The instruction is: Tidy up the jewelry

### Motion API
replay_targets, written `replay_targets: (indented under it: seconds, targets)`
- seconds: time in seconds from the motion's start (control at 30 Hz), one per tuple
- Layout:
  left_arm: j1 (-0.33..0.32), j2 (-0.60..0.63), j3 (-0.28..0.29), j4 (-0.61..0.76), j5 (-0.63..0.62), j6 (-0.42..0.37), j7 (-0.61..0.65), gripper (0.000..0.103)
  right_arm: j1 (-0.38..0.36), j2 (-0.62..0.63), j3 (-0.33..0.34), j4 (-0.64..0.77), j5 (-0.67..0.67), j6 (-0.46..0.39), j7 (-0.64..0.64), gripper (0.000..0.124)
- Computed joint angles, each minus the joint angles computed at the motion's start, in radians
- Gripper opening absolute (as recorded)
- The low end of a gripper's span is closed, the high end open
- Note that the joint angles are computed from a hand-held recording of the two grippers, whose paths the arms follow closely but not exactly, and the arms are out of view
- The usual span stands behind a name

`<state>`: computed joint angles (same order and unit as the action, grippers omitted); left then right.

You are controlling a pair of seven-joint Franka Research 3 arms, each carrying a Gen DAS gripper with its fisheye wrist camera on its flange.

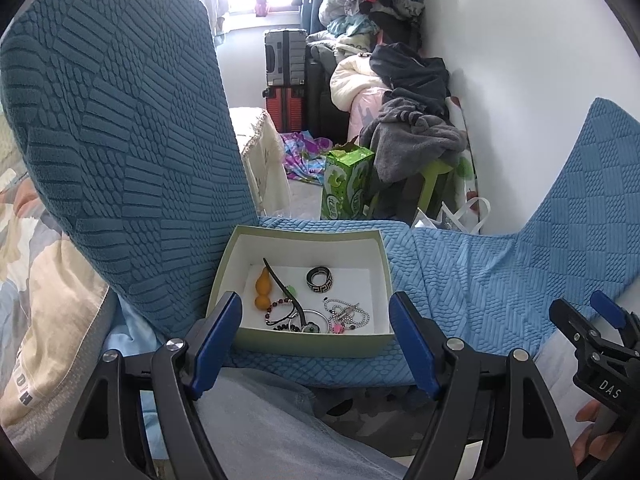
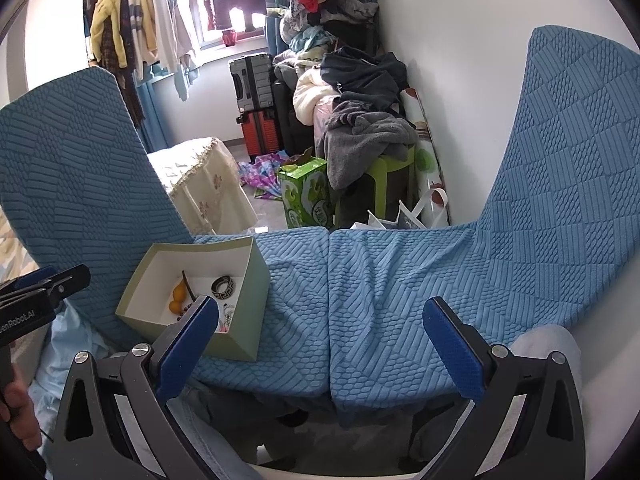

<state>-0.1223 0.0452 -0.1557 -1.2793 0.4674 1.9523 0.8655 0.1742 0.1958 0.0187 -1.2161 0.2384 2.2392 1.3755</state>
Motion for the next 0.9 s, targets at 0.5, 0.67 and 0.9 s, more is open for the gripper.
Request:
replay_targets:
  seconds: [0.5, 0.67, 0.9]
  targets:
    - [0.001, 0.001, 0.0, 0.004, 0.023, -0.012, 0.01, 0.076, -0.001, 0.006, 0.001, 0.009, 0.014, 0.006, -0.01, 0.103]
    - [0.003, 0.0, 0.003, 0.004, 0.019, -0.005, 0.005, 0.076, -0.002, 0.009, 0.002, 0.015, 0.016, 0.008, -0.016, 0.103]
    - [0.004, 0.002, 0.003, 0.005, 0.007, -0.008, 0.008, 0.076, 0.0, 0.007, 0.002, 0.008, 0.014, 0.002, -0.018, 0.103]
